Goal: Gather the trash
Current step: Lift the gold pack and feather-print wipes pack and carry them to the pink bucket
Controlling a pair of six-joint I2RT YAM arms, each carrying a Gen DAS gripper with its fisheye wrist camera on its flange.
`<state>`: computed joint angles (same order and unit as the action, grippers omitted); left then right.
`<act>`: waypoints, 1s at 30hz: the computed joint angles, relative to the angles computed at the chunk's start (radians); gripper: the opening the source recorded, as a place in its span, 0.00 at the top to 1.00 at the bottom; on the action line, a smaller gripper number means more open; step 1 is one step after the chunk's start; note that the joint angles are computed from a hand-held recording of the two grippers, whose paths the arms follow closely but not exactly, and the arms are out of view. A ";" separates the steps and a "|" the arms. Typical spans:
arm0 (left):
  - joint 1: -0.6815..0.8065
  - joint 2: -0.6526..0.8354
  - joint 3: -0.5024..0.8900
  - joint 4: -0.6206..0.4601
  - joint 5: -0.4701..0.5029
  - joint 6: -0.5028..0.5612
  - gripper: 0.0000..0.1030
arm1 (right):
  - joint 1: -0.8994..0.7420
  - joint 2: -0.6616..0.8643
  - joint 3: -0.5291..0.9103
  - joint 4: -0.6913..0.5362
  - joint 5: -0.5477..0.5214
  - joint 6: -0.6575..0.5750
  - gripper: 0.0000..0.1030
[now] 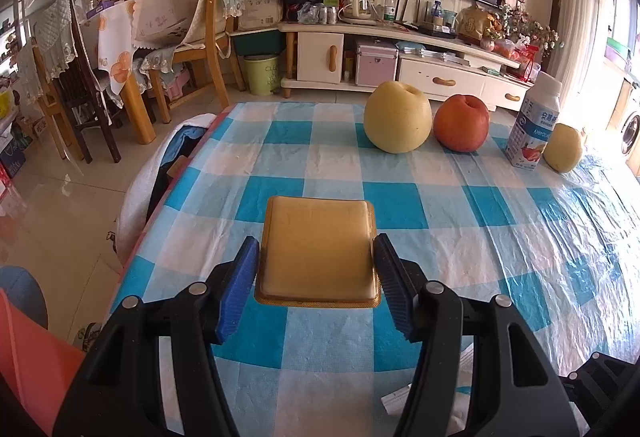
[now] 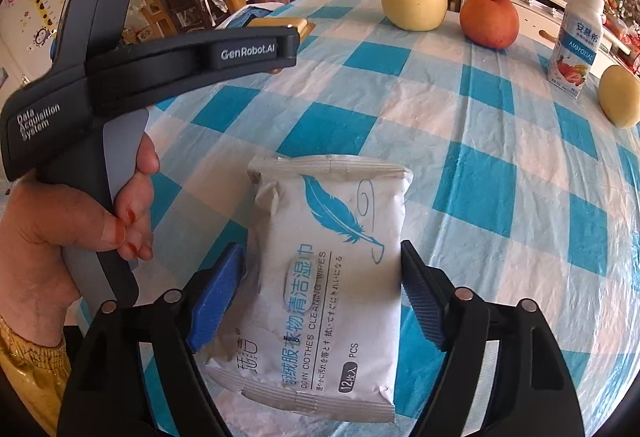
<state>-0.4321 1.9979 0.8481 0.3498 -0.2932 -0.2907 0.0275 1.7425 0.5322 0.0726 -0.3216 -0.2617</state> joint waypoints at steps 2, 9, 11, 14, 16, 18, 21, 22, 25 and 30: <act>-0.002 -0.002 -0.001 -0.001 -0.003 -0.001 0.42 | 0.027 0.001 -0.018 0.029 0.019 -0.001 0.13; -0.009 -0.006 -0.004 0.003 -0.013 0.001 0.42 | 0.076 -0.012 -0.069 0.114 0.104 -0.021 0.24; -0.008 -0.010 -0.009 0.008 -0.014 0.003 0.42 | 0.063 -0.016 -0.067 0.104 0.089 -0.026 0.26; -0.013 -0.021 -0.022 0.017 -0.021 0.003 0.42 | 0.061 -0.032 -0.079 0.114 0.093 -0.039 0.28; -0.018 -0.030 -0.032 0.022 -0.026 0.000 0.42 | 0.053 -0.051 -0.089 0.118 0.087 -0.045 0.28; -0.023 -0.046 -0.048 0.030 -0.035 0.001 0.42 | 0.040 -0.081 -0.101 0.121 0.080 -0.048 0.28; -0.030 -0.073 -0.075 0.042 -0.047 -0.002 0.42 | 0.016 -0.134 -0.105 0.095 0.063 -0.050 0.28; -0.033 -0.084 -0.084 0.045 -0.052 -0.005 0.42 | 0.009 -0.157 -0.107 0.086 0.059 -0.049 0.28; -0.040 -0.117 -0.117 0.057 -0.068 -0.010 0.42 | -0.011 -0.224 -0.114 0.054 0.042 -0.053 0.28; -0.044 -0.177 -0.176 0.072 -0.090 -0.026 0.42 | -0.038 -0.309 -0.113 -0.004 0.014 -0.050 0.28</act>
